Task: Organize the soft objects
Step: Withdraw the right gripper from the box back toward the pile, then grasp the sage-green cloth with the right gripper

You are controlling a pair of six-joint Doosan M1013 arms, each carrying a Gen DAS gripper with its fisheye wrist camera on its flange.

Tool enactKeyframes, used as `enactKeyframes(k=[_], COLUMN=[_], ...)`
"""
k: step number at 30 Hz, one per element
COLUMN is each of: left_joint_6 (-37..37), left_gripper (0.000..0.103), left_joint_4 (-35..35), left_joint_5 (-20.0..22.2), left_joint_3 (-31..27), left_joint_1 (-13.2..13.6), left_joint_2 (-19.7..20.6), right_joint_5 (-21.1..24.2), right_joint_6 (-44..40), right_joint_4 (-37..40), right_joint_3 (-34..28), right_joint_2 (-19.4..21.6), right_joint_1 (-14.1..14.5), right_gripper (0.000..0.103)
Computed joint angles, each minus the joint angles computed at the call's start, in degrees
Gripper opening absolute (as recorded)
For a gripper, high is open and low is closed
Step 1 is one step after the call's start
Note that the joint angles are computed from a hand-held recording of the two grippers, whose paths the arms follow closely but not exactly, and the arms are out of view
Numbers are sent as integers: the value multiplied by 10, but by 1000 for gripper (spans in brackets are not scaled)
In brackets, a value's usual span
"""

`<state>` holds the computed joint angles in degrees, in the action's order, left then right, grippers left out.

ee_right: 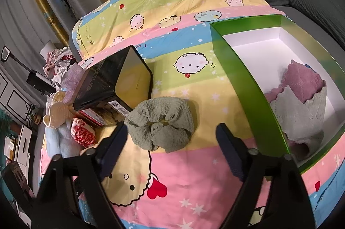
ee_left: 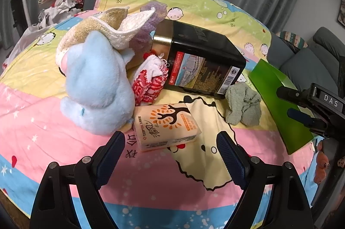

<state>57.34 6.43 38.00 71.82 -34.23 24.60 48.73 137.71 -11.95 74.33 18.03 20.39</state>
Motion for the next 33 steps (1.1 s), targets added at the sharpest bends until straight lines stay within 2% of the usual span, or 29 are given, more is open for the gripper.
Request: enactKeyframes(k=[4,15,30,32,33], left_joint_6=[0,20,25,29,30], left_gripper=[87,87,87,87,87], left_joint_4=[-2,-23,-29,-34,-35], left_joint_5=[-2,-9,-11,-10,-9], left_joint_3=[1,2,6,6,5], left_joint_1=[0,3,5,6,6], left_joint_2=[0,-1,-1,-1,0], right_joint_5=[1,-2,-25,-25,-24], right_joint_6=[-1,-16,-25,-30,-33], right_joint_4=[-2,36,82,92,102], right_joint_3=[0,-1,11,11,9], right_joint_2=[0,2,-6,-4,-3], right_joint_1=[0,-8,-24,-28,-29], right_gripper=[69,69,75,82,83])
